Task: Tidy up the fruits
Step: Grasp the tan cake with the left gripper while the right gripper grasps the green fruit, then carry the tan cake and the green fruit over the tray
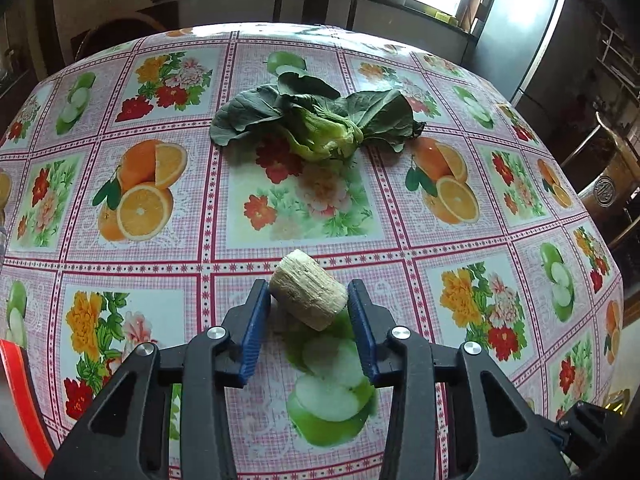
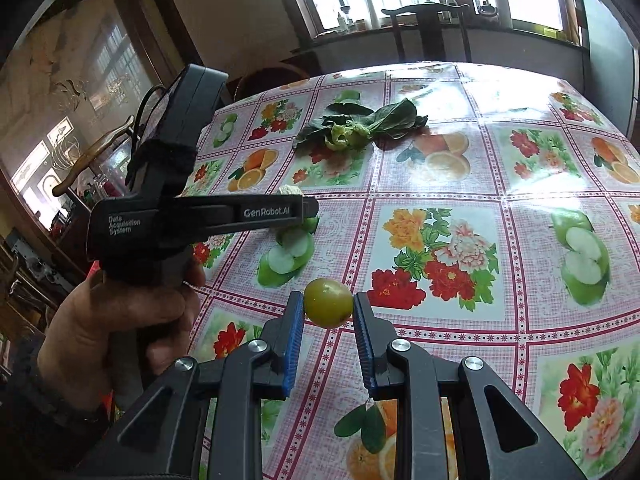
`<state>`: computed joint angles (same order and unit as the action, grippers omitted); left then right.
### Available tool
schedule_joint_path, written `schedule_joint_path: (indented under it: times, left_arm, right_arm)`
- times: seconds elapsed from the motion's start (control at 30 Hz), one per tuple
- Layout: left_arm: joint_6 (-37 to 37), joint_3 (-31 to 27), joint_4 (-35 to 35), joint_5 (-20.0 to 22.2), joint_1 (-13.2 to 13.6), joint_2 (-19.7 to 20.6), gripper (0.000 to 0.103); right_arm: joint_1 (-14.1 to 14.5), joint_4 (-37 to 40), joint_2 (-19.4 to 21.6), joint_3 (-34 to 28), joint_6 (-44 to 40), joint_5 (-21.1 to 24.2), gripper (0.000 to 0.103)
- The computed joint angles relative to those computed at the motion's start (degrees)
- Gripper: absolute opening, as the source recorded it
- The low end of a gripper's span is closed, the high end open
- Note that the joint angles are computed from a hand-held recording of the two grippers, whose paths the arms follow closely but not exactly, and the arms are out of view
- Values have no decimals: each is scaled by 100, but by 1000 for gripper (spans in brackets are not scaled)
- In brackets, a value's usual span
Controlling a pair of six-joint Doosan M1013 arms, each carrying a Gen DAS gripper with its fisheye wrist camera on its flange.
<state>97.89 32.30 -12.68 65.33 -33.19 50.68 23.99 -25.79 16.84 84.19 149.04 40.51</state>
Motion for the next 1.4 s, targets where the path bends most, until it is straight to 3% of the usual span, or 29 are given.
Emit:
schedule_joint_path:
  times: [0.4, 0.63, 0.97, 1.4]
  left_arm:
    - [239, 1915, -390, -844, 207, -1128, 38]
    - [413, 2702, -558, -1333, 326, -1668, 38]
    - [397, 3400, -661, -1663, 549, -2134, 38]
    - [322, 3883, -626, -1979, 850, -2487, 38]
  right_arm:
    - [200, -35, -42, 17, 65, 16, 25]
    - [387, -171, -56, -57, 111, 91, 25]
    - [599, -7, 101, -282, -102, 79, 25]
    - [810, 339, 505, -889, -759, 100, 25]
